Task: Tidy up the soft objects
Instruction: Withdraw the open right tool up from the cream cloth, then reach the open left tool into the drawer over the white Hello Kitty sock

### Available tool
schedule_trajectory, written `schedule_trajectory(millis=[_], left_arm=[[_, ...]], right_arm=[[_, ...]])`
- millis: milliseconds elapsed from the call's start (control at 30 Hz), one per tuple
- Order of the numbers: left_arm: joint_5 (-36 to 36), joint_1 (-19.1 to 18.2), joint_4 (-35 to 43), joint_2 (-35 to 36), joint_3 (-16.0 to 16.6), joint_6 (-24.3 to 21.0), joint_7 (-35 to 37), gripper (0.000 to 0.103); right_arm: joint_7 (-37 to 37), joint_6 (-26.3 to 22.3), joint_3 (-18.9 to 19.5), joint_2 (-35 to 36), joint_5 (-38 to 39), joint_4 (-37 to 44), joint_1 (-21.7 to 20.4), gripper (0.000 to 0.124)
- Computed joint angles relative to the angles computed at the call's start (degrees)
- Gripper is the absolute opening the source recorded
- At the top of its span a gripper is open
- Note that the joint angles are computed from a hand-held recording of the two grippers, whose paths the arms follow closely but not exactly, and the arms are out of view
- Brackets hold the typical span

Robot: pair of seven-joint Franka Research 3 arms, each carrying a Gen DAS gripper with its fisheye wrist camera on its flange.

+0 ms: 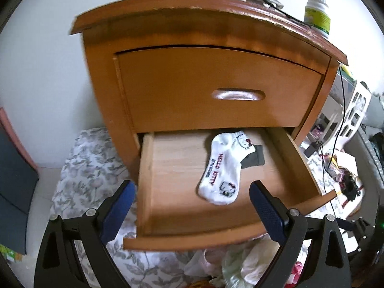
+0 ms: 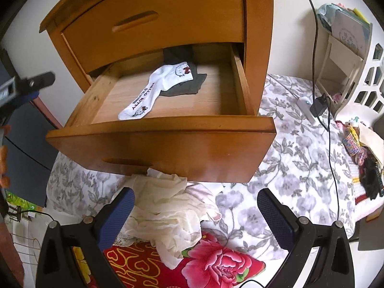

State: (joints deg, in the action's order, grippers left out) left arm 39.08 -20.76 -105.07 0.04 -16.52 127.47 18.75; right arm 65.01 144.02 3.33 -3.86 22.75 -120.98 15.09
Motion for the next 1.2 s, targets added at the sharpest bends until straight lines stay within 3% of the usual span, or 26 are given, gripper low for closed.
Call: schedule_trajectory(millis=[367, 600, 767, 1200], left_arm=[[-11.99, 1.21, 9.3, 10.82, 2.13, 0.03, 12.05, 0.096], [-20.35, 1.01, 22.98, 22.15, 2.63, -9.27, 25.42, 0.096], [-23.06, 0.06, 30.88, 27.92, 3.56, -15.32, 30.7, 0.096], [-30.26, 0.14, 43.96, 38.53, 3.8, -22.34, 39.2, 0.095]], right_arm=[[-0.09, -0.6, -0.14, 2.18, 0.1, 1.58, -0.27, 0.103], [0.76, -0.98, -0.28, 3.26, -0.87, 2.23, -0.73, 0.103], [1.51, -1.31, -0.25, 4.28, -1.55, 2.85, -0.9, 0.103], [1.0, -2.48, -0.1, 5.85, -1.31, 3.82, -0.91, 0.103]])
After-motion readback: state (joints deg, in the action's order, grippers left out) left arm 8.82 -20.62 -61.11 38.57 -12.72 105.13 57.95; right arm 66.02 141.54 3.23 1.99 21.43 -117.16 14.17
